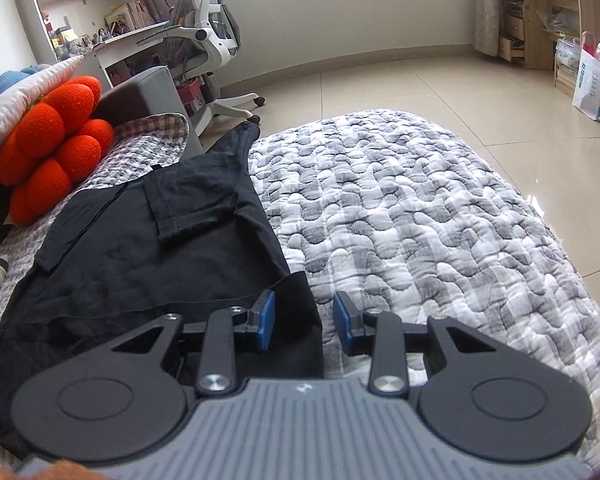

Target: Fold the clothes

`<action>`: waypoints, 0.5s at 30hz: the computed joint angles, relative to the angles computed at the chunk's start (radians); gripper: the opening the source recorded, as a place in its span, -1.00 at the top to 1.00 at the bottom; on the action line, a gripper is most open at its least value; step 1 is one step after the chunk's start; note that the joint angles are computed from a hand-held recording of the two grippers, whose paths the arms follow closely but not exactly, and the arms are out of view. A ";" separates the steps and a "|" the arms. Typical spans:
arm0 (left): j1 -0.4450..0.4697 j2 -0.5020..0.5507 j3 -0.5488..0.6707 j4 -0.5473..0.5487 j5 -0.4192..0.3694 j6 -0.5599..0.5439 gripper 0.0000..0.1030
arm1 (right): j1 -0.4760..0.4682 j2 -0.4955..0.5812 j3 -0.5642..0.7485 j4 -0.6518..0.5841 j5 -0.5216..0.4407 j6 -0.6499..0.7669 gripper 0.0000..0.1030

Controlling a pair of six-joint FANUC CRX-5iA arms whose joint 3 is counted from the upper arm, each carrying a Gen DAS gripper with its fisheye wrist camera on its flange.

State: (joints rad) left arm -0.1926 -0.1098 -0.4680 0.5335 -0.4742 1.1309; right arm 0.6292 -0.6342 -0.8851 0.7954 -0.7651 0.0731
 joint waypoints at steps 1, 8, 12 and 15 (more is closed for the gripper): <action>0.000 -0.007 -0.017 0.036 0.018 -0.023 0.94 | -0.001 0.000 0.000 0.001 0.001 -0.004 0.29; -0.002 -0.037 -0.068 0.153 0.073 -0.089 0.95 | -0.006 0.000 -0.004 0.005 0.007 -0.021 0.29; 0.000 -0.020 -0.024 0.025 0.052 0.024 0.95 | -0.009 -0.005 -0.006 0.002 0.010 -0.020 0.29; 0.000 -0.017 -0.015 -0.001 0.050 0.050 0.94 | -0.014 -0.004 -0.006 0.002 0.017 -0.012 0.31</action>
State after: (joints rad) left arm -0.1930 -0.1264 -0.4833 0.5324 -0.4245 1.1805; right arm 0.6148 -0.6386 -0.8915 0.7971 -0.7478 0.0607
